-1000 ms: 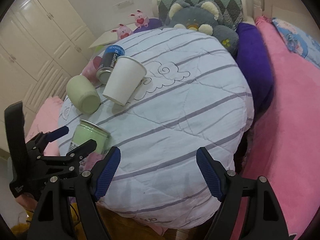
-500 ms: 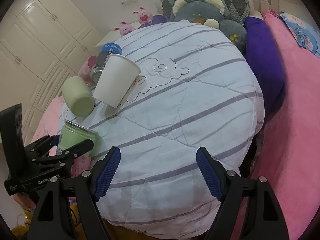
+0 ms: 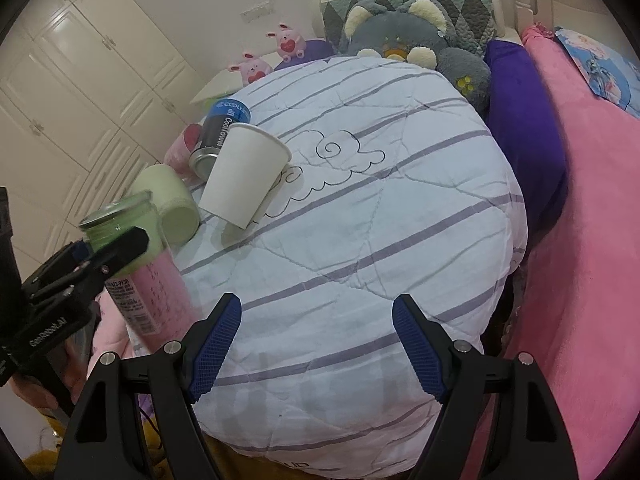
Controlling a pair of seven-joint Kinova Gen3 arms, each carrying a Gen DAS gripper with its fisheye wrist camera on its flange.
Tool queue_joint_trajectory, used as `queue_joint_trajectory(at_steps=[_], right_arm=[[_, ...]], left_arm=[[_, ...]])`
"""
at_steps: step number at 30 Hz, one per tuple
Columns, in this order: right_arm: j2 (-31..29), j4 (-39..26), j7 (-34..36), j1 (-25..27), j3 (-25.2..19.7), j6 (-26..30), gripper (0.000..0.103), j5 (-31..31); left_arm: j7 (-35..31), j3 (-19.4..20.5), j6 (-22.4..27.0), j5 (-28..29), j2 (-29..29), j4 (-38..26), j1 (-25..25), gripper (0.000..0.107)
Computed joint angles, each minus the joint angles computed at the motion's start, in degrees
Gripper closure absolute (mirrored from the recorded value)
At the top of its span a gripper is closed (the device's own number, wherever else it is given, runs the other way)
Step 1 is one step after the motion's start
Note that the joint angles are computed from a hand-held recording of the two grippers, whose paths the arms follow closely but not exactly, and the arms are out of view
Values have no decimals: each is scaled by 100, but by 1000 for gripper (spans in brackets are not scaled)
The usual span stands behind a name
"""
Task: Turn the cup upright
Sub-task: 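Carry the upright clear cup with the right gripper and lower it onto the table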
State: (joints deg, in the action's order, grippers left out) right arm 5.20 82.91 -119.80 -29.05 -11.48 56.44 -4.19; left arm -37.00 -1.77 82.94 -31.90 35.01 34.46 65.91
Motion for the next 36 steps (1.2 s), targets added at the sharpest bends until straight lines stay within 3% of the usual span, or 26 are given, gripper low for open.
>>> queue_joint_trajectory(at_steps=[7,11,29,33,36], right_arm=[[-6,-74,-171,-94,-29,60,24,159],[-25,-61,-291,-160,-51,65,24,256],[-314,277,-1112,-503,-304,159,24,749],[-334,312,-1257,-596,-360,173,24,868],[-358,331,-1345,-645,-389,182,24,930]], left_arm=[[270,55,-357,-161,-272,623,122,37],[625,43,-492,-534,-399,1025,339,37],[1681,579,-713,-1283,-921,2149,558,36],[1734,693,-757,-1167,-957,2271,495,24],[1752,718,-740,-1186,-939,2286,505,24]])
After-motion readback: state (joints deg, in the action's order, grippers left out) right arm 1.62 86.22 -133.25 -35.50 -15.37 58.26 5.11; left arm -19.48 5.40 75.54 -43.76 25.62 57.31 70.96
